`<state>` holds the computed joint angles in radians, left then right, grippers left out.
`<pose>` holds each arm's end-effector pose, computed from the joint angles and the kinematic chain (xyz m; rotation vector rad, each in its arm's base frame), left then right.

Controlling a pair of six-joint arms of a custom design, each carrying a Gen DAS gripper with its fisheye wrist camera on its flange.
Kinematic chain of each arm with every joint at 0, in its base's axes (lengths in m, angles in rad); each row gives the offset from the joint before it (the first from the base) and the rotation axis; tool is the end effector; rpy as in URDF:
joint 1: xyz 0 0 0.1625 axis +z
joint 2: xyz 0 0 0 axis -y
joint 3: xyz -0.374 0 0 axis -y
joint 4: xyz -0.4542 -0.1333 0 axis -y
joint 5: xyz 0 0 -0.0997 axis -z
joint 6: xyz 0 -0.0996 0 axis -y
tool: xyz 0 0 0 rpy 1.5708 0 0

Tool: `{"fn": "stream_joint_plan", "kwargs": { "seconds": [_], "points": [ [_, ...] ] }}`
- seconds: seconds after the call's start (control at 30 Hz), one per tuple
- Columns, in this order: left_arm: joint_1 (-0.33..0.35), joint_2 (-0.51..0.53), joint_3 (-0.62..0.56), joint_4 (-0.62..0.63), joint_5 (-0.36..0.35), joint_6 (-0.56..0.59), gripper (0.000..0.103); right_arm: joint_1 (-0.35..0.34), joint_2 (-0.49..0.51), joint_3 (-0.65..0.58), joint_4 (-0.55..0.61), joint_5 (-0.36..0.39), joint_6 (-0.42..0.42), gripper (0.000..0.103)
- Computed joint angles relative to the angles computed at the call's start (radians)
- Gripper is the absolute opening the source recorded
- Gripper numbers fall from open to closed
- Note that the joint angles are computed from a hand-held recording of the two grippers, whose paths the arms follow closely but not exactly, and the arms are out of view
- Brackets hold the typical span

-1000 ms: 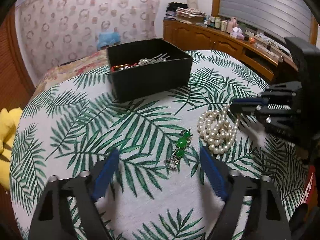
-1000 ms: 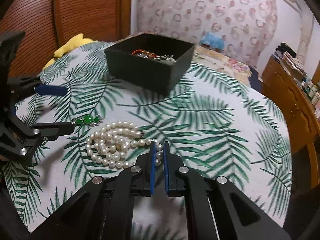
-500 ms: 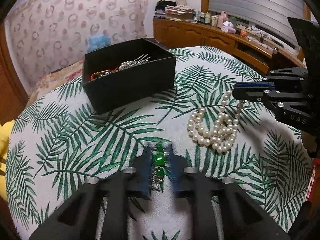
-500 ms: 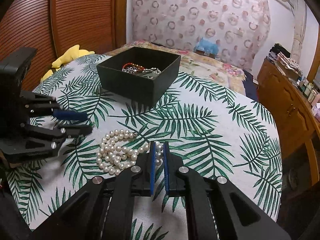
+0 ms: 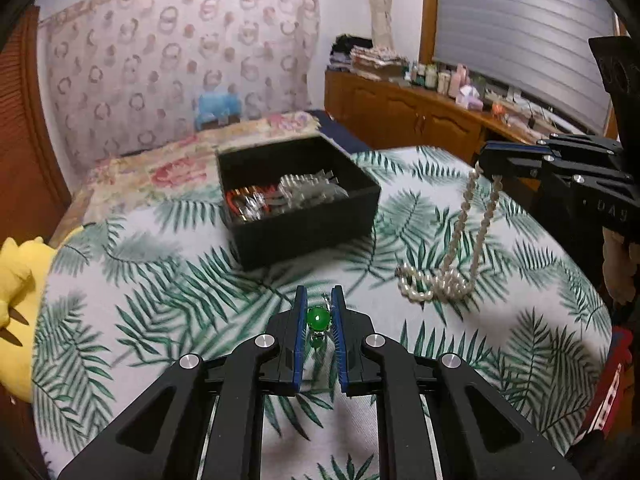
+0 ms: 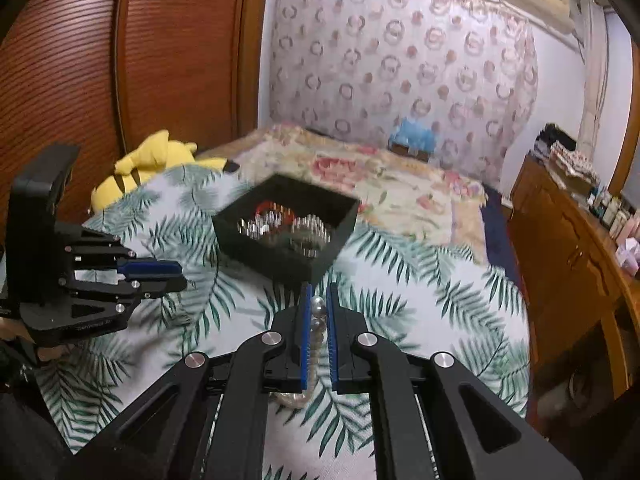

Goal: Organize jewelry
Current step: 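Lower the jade pendant and pearl necklace into the black box and open both tools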

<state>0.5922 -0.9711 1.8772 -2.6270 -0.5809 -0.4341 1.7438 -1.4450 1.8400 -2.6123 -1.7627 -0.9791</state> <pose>-0.3753 -0.5135 0.0746 0.5307 2.2494 -0.9411 0.2167 -0.5759 0.3408 1.3603 -2.2498 0.7106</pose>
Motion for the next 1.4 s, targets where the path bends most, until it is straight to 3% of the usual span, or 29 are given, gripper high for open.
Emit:
{"fn": "stream_joint_plan", "kwargs": {
  "seconds": [0.27, 0.57, 0.93, 1.23, 1.3, 1.4],
  "points": [
    [-0.012, -0.014, -0.031, -0.016, 0.057, 0.041, 0.011, 0.053, 0.049, -0.088, -0.004, 0.02, 0.018, 0.008],
    [-0.005, -0.015, -0.073, -0.044, 0.074, 0.095, 0.011, 0.105, 0.131, -0.215, 0.012, 0.03, 0.05, 0.008],
    [0.033, 0.045, -0.2, -0.104, 0.112, 0.209, 0.011, 0.159, 0.263, -0.407, 0.008, 0.053, 0.12, 0.008],
    [0.093, 0.094, -0.275, -0.104, 0.054, 0.204, 0.011, 0.134, 0.346, -0.459, 0.081, 0.015, 0.159, 0.008],
    [0.101, 0.097, -0.275, -0.078, 0.042, 0.182, 0.015, 0.122, 0.354, -0.455, 0.105, 0.013, 0.174, 0.008],
    [0.099, 0.091, -0.25, -0.061, 0.057, 0.146, 0.038, 0.104, 0.352, -0.427, 0.113, 0.012, 0.183, 0.01]
  ]
}}
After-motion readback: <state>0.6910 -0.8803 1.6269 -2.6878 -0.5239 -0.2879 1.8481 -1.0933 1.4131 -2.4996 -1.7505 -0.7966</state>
